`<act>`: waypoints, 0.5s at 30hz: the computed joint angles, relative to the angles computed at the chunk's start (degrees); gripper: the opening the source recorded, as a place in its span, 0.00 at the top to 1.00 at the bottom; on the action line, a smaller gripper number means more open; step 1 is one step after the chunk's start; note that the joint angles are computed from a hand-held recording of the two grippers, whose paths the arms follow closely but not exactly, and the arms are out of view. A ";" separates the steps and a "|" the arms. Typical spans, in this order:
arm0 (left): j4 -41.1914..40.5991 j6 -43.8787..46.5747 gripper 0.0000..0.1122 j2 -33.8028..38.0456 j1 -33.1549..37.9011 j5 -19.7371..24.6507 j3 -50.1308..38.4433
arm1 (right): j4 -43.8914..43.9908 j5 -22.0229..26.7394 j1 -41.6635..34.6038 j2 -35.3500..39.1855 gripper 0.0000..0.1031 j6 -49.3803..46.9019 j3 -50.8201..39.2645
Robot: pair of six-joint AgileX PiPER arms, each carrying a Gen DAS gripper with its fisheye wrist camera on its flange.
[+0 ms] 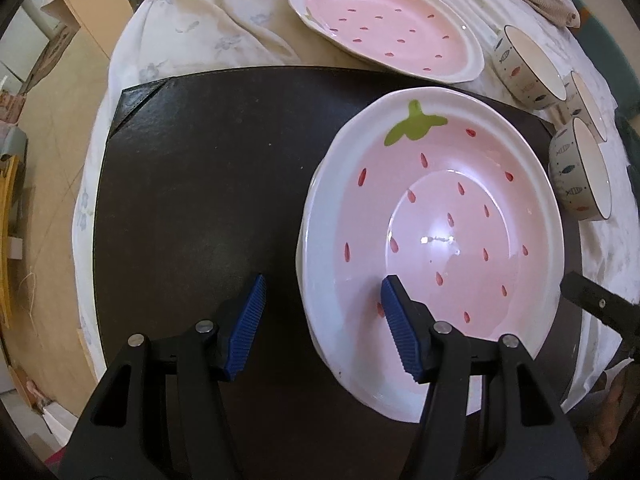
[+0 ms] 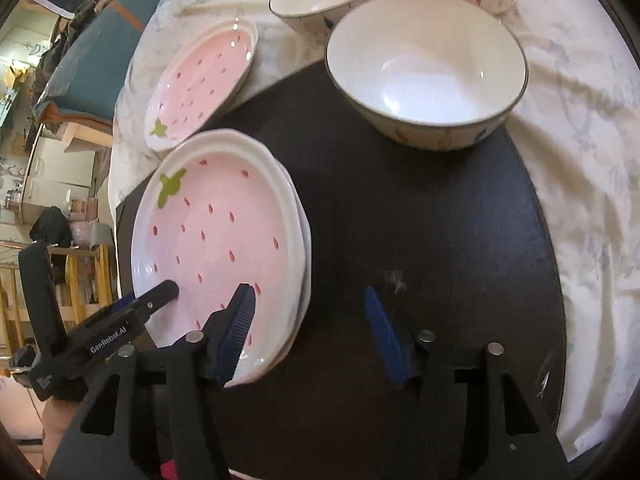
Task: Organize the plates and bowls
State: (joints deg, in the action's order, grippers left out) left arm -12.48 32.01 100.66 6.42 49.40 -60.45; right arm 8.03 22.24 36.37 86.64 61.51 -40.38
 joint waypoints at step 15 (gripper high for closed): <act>-5.89 2.27 0.48 3.16 -0.62 -0.38 -2.37 | 16.68 -4.82 -4.19 9.55 0.67 -24.54 -3.14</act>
State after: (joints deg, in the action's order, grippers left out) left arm -18.38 34.28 103.81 5.80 49.02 -62.82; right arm 24.71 17.42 32.18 96.18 36.97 -43.52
